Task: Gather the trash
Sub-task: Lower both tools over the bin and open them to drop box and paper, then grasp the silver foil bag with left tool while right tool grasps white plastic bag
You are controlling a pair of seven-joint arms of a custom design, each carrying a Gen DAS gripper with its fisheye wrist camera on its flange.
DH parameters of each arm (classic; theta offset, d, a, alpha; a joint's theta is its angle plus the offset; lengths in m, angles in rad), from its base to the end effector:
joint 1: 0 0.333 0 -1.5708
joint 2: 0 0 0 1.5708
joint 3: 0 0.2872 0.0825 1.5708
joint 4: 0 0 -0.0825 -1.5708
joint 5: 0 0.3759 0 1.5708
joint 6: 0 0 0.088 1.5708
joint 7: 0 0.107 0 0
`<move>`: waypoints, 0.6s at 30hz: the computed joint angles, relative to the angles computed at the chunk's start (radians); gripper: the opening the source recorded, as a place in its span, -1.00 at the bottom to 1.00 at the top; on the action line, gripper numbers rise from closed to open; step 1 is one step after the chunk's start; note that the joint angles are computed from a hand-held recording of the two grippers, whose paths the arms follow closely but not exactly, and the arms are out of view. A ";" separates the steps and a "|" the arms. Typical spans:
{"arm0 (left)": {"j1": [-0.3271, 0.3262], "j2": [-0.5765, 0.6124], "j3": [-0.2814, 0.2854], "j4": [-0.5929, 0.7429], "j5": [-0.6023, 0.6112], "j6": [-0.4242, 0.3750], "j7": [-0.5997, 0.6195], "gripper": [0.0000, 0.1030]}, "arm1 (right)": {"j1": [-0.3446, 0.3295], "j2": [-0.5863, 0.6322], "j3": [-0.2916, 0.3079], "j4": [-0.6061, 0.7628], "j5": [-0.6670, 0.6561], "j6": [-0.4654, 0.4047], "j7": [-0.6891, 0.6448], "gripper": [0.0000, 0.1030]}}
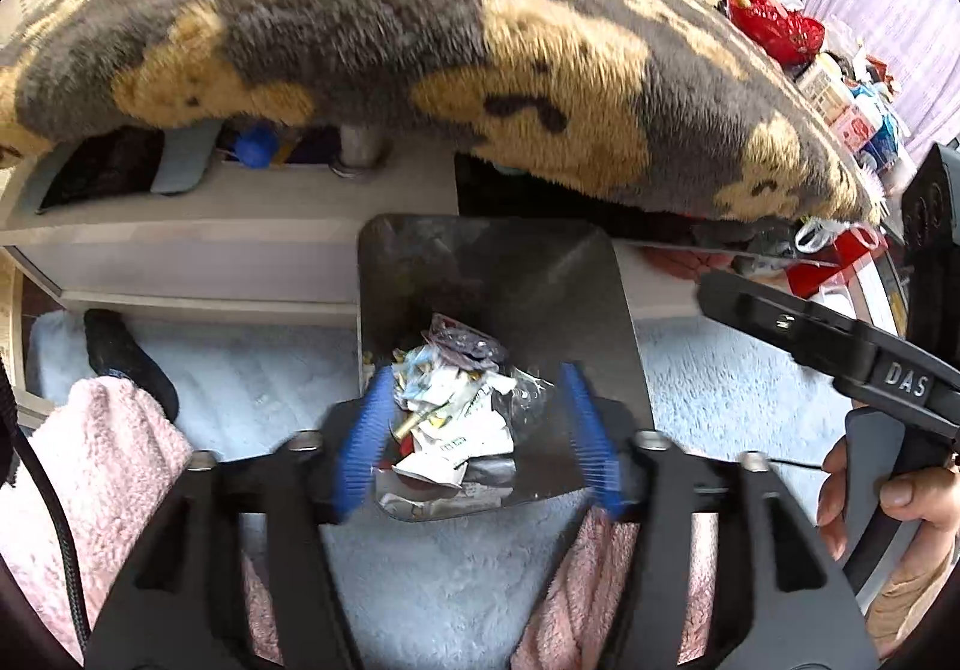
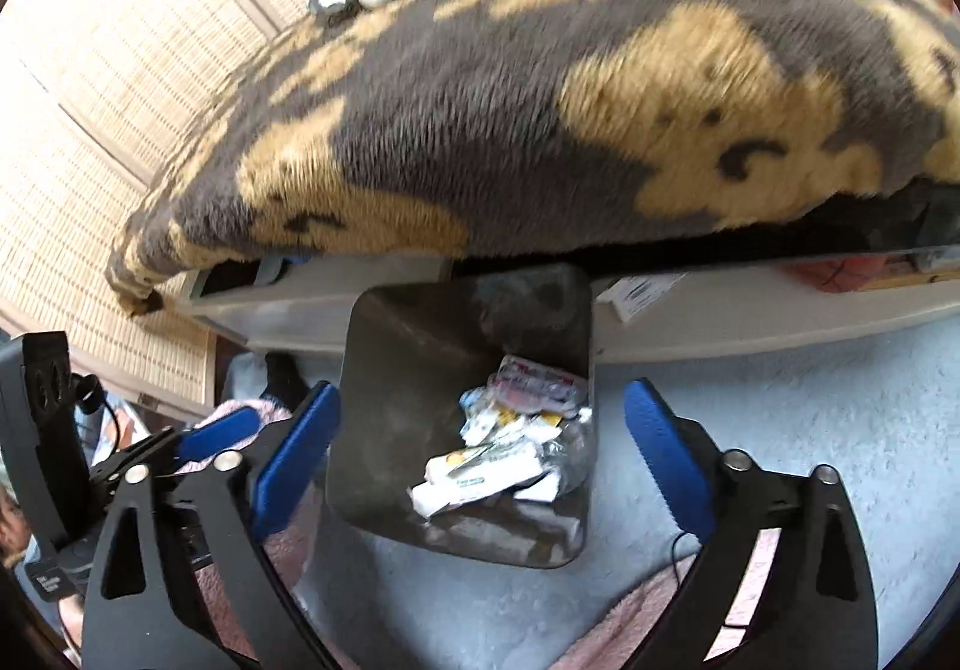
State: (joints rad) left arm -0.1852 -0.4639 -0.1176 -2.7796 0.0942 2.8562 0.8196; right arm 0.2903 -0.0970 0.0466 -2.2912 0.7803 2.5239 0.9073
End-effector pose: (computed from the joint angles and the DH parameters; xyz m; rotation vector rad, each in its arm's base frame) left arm 0.3887 -0.1244 0.3845 -2.3202 1.6005 -0.7080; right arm 0.4967 0.1669 0.3993 -2.1188 1.3648 0.0827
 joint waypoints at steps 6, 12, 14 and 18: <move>0.033 -0.064 -0.009 0.004 0.036 -0.033 -0.020 0.63 | 0.001 -0.041 -0.007 0.008 -0.005 0.037 -0.011 0.93; 0.073 -0.089 -0.003 0.048 0.074 -0.064 -0.005 0.64 | 0.006 -0.042 -0.015 0.077 0.013 0.054 -0.028 0.93; 0.089 -0.084 -0.001 0.067 0.088 -0.068 0.001 0.64 | 0.006 -0.020 -0.016 0.123 0.017 0.051 -0.030 0.93; 0.124 -0.054 0.009 0.116 0.109 -0.067 0.015 0.64 | 0.000 0.048 -0.004 0.232 -0.009 0.047 -0.004 0.93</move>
State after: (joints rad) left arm -0.0611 -0.5178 -0.1086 -2.6632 0.2028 2.7892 0.8344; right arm 0.2905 -0.0493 0.0427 -2.0597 0.7710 2.5711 0.9029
